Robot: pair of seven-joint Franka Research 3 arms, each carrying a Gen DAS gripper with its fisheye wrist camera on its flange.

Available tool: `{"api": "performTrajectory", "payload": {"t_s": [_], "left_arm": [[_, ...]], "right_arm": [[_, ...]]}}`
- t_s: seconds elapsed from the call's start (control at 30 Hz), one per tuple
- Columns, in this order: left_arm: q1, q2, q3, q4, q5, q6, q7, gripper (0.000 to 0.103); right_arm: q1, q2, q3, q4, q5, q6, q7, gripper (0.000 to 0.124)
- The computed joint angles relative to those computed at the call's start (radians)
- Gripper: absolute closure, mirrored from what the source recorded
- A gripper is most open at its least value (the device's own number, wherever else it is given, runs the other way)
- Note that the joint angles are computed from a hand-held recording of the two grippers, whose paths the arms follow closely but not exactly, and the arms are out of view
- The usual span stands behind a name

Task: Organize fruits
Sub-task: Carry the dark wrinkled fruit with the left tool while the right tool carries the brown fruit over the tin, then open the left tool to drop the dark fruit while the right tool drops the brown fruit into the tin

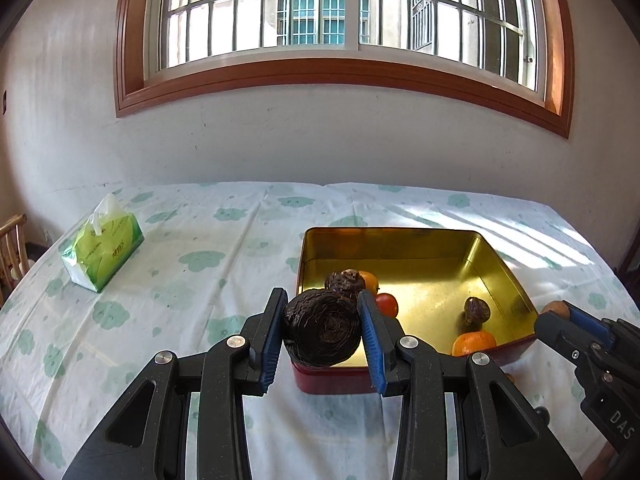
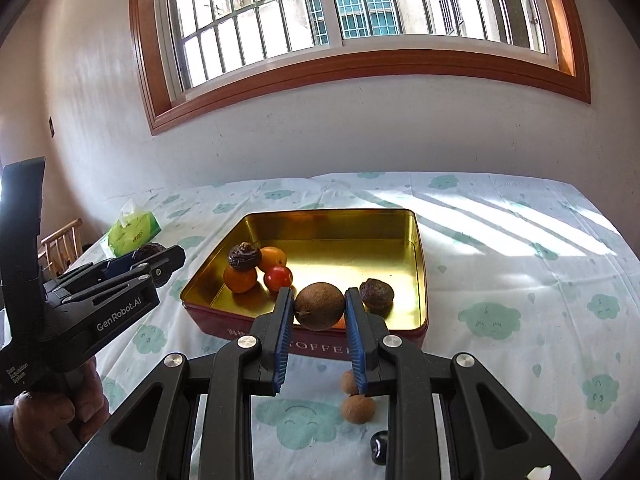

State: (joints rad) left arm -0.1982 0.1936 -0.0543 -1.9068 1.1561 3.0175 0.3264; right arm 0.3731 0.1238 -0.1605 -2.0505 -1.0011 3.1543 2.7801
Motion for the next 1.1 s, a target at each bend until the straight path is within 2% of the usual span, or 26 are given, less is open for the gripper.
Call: {"api": "performTrajectory", "payload": {"t_s": [0.13,0.23,0.37,0.53,0.6,0.7,1.0,1.1], "left_arm": [[-0.005,0.053,-0.007,0.063,-0.046,-0.012,0.059,0.066],[-0.016,0.093,-0.004,0.106,-0.101,-0.023,0.119,0.066],[-0.032,0.139,0.007,0.155,-0.173,-0.031,0.188,0.066],[-0.044,0.188,0.013,0.206,-0.265,-0.044,0.287,0.066],[-0.062,0.201,0.031,0.222,-0.276,-0.048,0.297,0.066],[-0.054,0.221,0.018,0.236,-0.336,-0.054,0.358,0.066],[-0.088,0.259,0.048,0.271,-0.389,-0.072,0.414,0.064],[-0.098,0.266,0.059,0.276,-0.389,-0.069,0.411,0.056]], "right_arm": [[-0.031,0.041,0.03,0.024,0.157,0.003,-0.147,0.1],[-0.07,0.069,0.078,0.037,0.299,0.002,-0.283,0.1],[-0.071,0.098,0.086,0.054,0.401,-0.001,-0.381,0.1],[-0.1,0.135,0.128,0.084,0.536,-0.014,-0.51,0.1],[-0.111,0.149,0.145,0.097,0.583,-0.021,-0.557,0.1],[-0.106,0.166,0.143,0.113,0.634,-0.024,-0.605,0.1],[-0.076,0.196,0.121,0.135,0.767,-0.012,-0.717,0.1],[-0.071,0.204,0.12,0.142,0.811,-0.01,-0.756,0.098]]}}
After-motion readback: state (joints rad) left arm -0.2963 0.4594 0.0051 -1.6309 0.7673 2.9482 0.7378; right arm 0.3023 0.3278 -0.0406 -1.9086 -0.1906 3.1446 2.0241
